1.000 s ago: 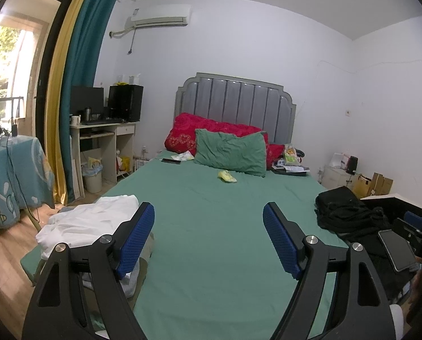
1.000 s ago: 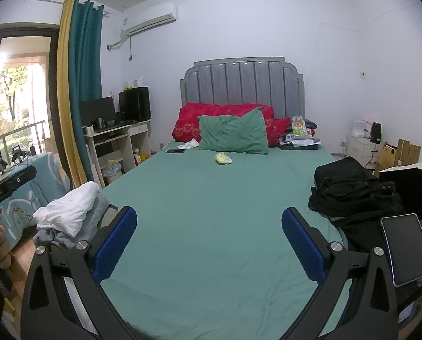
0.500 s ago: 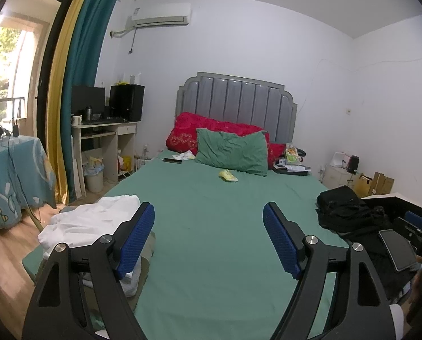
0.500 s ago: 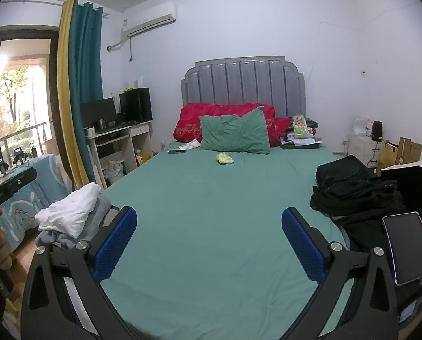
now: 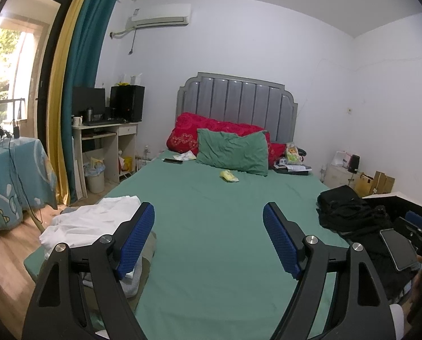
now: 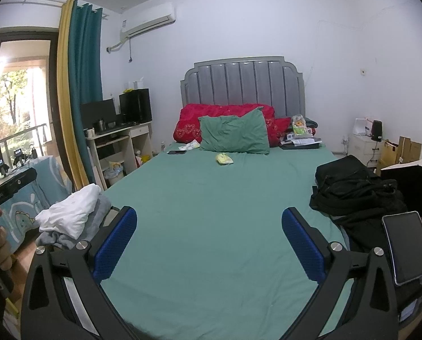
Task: Fold large clothes
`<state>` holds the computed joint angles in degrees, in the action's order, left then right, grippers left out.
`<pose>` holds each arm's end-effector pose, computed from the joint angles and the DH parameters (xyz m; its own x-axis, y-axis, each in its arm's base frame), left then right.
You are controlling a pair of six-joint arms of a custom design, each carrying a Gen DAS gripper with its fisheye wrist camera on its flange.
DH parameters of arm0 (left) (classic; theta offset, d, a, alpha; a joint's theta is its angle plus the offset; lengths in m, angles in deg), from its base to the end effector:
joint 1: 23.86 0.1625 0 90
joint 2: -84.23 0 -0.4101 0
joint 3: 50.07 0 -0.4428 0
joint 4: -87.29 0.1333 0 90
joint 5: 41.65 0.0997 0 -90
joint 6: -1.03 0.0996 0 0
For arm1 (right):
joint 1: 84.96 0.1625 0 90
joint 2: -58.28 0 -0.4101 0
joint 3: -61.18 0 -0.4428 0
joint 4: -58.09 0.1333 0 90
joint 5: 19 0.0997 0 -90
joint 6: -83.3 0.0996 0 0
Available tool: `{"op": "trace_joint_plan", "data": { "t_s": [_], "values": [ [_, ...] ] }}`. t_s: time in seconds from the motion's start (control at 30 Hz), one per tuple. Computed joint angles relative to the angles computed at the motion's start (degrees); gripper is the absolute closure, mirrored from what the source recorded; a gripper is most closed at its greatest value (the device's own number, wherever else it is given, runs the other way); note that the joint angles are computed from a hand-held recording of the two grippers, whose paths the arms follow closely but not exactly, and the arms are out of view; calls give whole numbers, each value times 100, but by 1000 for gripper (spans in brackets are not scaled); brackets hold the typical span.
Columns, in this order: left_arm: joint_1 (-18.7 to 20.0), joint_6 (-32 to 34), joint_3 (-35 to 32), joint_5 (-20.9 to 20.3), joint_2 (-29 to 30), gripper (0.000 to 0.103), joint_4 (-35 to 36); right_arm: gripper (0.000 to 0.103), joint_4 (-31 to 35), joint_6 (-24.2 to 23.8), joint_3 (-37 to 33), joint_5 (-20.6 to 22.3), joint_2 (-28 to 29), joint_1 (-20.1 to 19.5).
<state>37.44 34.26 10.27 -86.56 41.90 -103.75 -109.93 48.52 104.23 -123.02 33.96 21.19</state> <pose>-0.2083 -0.8050 0.3922 -0.7684 -0.1739 -0.6158 0.5731 0.2412 -0.7832 0.3627 -0.8601 0.2256 -0.7320 -0.3371 0.5920 -0.6813 0.3631 -0.6356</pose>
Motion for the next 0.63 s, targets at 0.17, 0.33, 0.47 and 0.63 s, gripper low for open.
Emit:
{"op": "trace_joint_plan", "data": {
  "t_s": [0.17,0.33,0.47,0.63],
  "values": [
    [1,-14,14,2,-15,21,5,2,16,7,-12,6,4,-2],
    [11,10,15,-18,-19,21,17,2,22,3,-5,17,-4,-12],
    [-3,-20,33,7,-40,21,41,2,45,10,-24,0,8,-5],
    [10,-9,12,-40,-39,21,85,2,137,-21,-133,28,70,-29]
  ]
}}
